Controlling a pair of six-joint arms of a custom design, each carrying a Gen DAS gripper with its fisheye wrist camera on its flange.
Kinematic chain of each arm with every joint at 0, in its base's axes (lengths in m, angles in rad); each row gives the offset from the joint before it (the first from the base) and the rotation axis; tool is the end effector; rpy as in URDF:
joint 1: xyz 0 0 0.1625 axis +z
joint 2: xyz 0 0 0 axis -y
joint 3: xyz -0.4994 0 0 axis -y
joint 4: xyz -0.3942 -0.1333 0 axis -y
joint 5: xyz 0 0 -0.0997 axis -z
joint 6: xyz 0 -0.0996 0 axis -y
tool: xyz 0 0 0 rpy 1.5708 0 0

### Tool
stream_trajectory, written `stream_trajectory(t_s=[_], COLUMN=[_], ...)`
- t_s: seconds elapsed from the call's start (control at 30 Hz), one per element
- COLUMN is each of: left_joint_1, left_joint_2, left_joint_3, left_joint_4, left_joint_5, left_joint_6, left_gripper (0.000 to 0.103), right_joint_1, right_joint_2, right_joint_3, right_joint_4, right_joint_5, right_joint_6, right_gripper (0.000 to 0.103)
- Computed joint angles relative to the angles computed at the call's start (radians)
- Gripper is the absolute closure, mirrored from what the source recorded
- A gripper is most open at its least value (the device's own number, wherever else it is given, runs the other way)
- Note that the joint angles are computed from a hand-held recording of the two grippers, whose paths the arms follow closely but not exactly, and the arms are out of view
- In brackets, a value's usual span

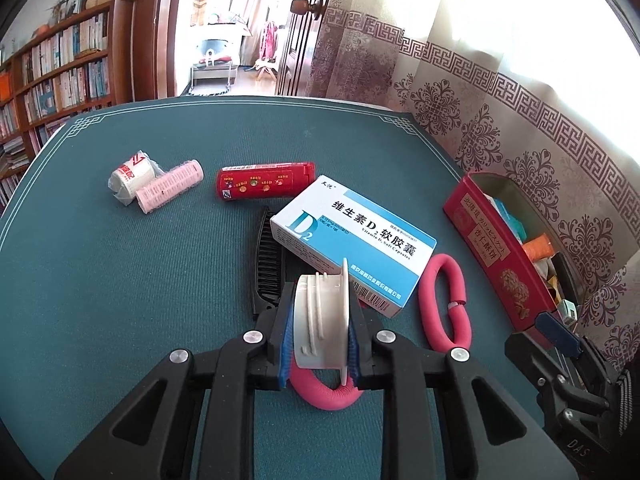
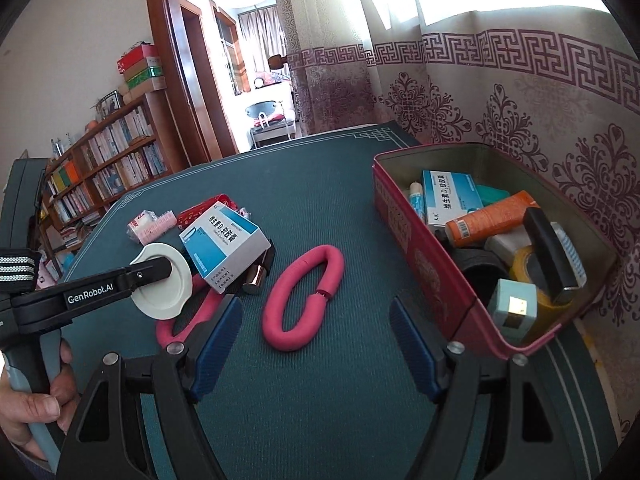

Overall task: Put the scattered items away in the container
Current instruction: 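Grasp the white cup-shaped cap with the left tool, then grasp the pink foam roller with the right tool while the left holds the white cap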

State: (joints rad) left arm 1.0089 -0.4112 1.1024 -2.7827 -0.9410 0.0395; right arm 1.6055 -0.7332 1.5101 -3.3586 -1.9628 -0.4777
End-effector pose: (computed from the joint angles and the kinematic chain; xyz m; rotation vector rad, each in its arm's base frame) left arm -0.3107 -0.8538 0.0906 0.5403 2.4846 -0.8650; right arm 0.1224 -0.7793 0.2560 0.3401 -2.3010 1.1474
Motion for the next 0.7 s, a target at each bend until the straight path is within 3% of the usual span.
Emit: stream_trajectory(t_s=[0.2, 0.37, 0.57, 0.7], left_joint_1=[0.006, 0.018, 0.023, 0.027], left_joint_2=[-0.022, -0.025, -0.022, -0.019], left_joint_3=[0.021, 0.018, 0.013, 0.008], left_joint_4=[-0.029, -0.017, -0.002, 0.012], left_joint_5=[0.005, 0.001, -0.009, -0.013], left_joint_6=[-0.017, -0.041, -0.049, -0.058], left_gripper=[0.08, 0.08, 0.08, 0.08], right_joint_1=[0.015, 0.012, 0.017, 0.017], right_joint_2=[0.035, 0.069, 0.116, 0.138], right_joint_3=[-0.068, -0.151, -0.217, -0.237], right_joint_4=[0.108, 0.239, 0.271, 0.27], right_joint_5=[-0.064, -0.098, -0.163, -0.191], right_joint_6=[-0.017, 0.031, 0.015, -0.002], right_gripper=[0.024, 0.024, 0.024, 0.031])
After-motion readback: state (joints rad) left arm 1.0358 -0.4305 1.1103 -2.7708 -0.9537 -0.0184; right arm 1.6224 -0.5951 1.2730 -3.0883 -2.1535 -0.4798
